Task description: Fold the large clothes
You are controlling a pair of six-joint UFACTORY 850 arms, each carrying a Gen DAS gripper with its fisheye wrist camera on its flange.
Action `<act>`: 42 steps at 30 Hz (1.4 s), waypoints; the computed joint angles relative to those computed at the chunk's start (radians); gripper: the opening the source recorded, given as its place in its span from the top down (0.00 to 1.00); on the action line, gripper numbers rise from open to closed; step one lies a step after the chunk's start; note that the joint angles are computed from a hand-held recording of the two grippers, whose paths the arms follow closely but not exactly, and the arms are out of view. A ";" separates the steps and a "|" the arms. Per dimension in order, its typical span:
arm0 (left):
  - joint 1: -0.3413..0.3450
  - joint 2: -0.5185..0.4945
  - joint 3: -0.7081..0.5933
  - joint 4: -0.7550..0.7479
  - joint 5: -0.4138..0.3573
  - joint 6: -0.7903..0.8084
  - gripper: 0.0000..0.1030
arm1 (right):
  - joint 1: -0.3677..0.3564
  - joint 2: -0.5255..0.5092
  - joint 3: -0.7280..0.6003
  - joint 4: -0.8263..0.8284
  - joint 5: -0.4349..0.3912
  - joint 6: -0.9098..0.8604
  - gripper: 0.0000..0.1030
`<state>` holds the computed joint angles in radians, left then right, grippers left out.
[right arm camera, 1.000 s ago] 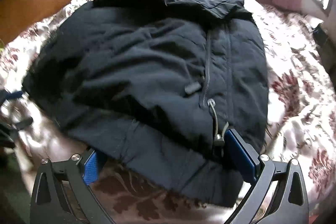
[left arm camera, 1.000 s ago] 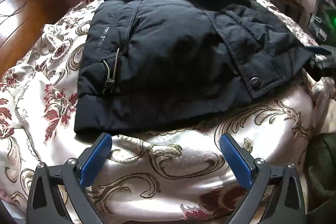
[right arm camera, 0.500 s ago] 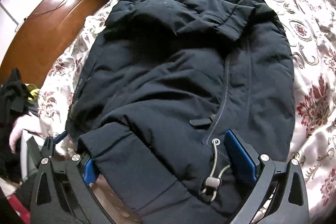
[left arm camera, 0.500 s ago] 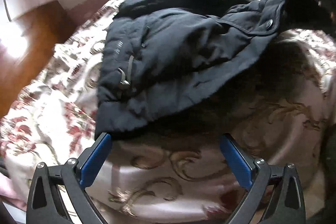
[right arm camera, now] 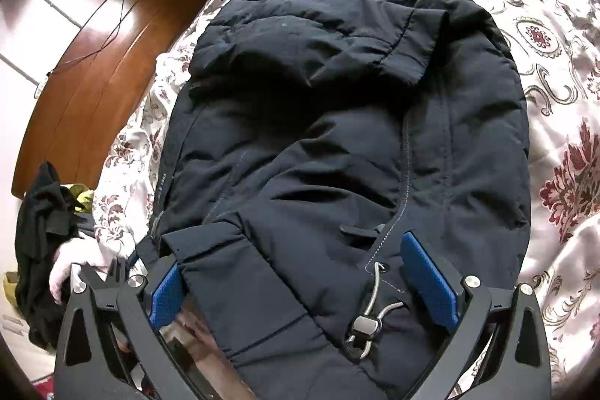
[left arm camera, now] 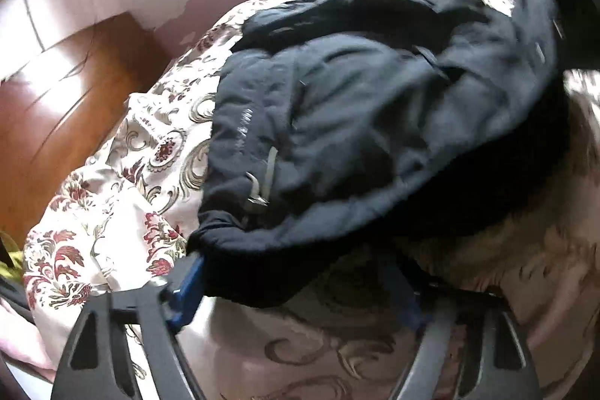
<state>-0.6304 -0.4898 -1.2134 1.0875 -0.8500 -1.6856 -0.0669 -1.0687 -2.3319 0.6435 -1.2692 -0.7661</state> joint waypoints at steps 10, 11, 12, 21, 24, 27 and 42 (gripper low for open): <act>0.043 0.051 0.009 0.045 0.062 0.039 0.37 | -0.018 0.101 0.220 0.004 0.104 -0.153 0.01; 0.049 0.057 0.017 0.046 0.079 0.044 0.37 | -0.020 0.128 0.272 0.002 0.132 -0.200 0.01; 0.051 0.064 0.022 0.036 0.099 0.059 0.37 | -0.023 0.144 0.303 -0.001 0.149 -0.239 0.01; 0.069 0.085 0.039 0.016 0.156 0.097 0.38 | -0.031 0.384 0.726 0.025 0.410 -0.710 0.01; 0.070 0.092 0.048 0.013 0.171 0.102 0.38 | -0.017 0.442 0.834 0.033 0.542 -0.813 0.01; 0.070 0.108 0.070 0.021 0.204 0.093 0.38 | 0.009 0.456 0.881 -0.008 0.685 -0.808 0.01; 0.002 0.104 0.145 0.000 0.201 0.259 0.25 | 0.021 0.431 0.877 0.028 0.768 -0.804 0.01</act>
<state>-0.6281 -0.3855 -1.0684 1.0870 -0.6489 -1.4270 -0.0461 -0.6375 -1.4545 0.6716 -0.5014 -1.5706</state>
